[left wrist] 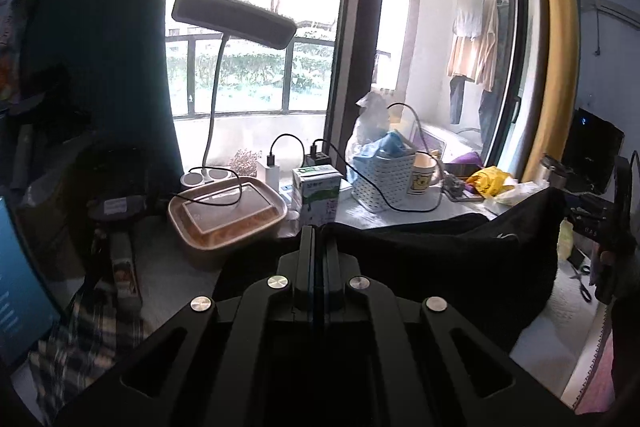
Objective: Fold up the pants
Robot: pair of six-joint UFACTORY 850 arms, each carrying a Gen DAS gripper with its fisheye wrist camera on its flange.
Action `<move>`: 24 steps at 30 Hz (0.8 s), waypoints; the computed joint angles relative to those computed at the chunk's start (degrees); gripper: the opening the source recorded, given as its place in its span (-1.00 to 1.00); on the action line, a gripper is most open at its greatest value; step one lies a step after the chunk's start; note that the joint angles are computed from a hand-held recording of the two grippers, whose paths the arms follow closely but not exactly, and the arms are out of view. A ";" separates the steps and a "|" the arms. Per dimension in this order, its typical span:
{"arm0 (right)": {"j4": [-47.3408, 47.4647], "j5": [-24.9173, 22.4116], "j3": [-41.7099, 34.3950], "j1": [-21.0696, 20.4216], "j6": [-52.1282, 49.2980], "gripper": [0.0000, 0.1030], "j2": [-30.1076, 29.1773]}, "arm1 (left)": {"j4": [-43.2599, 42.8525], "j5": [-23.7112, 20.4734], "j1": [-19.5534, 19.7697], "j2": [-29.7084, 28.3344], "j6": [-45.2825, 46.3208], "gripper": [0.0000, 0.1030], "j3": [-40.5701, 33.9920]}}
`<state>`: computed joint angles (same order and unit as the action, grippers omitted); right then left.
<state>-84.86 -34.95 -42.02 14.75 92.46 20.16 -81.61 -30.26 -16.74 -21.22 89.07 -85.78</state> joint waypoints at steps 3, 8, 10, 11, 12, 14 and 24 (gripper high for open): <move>-0.21 3.09 -2.54 -2.94 -0.60 -0.20 -3.35 | 3.45 0.59 -0.46 -3.78 -3.42 -0.97 -4.67; 1.86 7.51 -6.38 -7.12 -3.36 -0.20 -8.59 | 10.44 1.56 -1.45 -9.84 -9.50 -0.97 -12.45; 3.80 9.38 -7.85 -8.86 -4.90 -0.20 -10.75 | 13.37 2.08 -1.86 -12.51 -12.25 -0.97 -15.63; 5.02 10.22 -8.63 -9.64 -5.71 -0.20 -11.92 | 14.55 2.23 -1.97 -13.69 -13.48 -0.97 -17.00; 6.60 11.44 -9.63 -10.79 -6.78 -0.20 -13.42 | 16.78 2.47 -2.19 -15.37 -15.78 -0.97 -18.99; 8.67 12.89 -10.83 -12.16 -7.92 -0.20 -15.47 | 20.75 3.18 -2.59 -18.03 -19.57 -0.97 -22.15; 26.82 12.70 -18.27 -15.33 -25.05 -0.05 -25.34 | 48.59 5.88 -4.41 -24.65 -44.29 -0.66 -29.97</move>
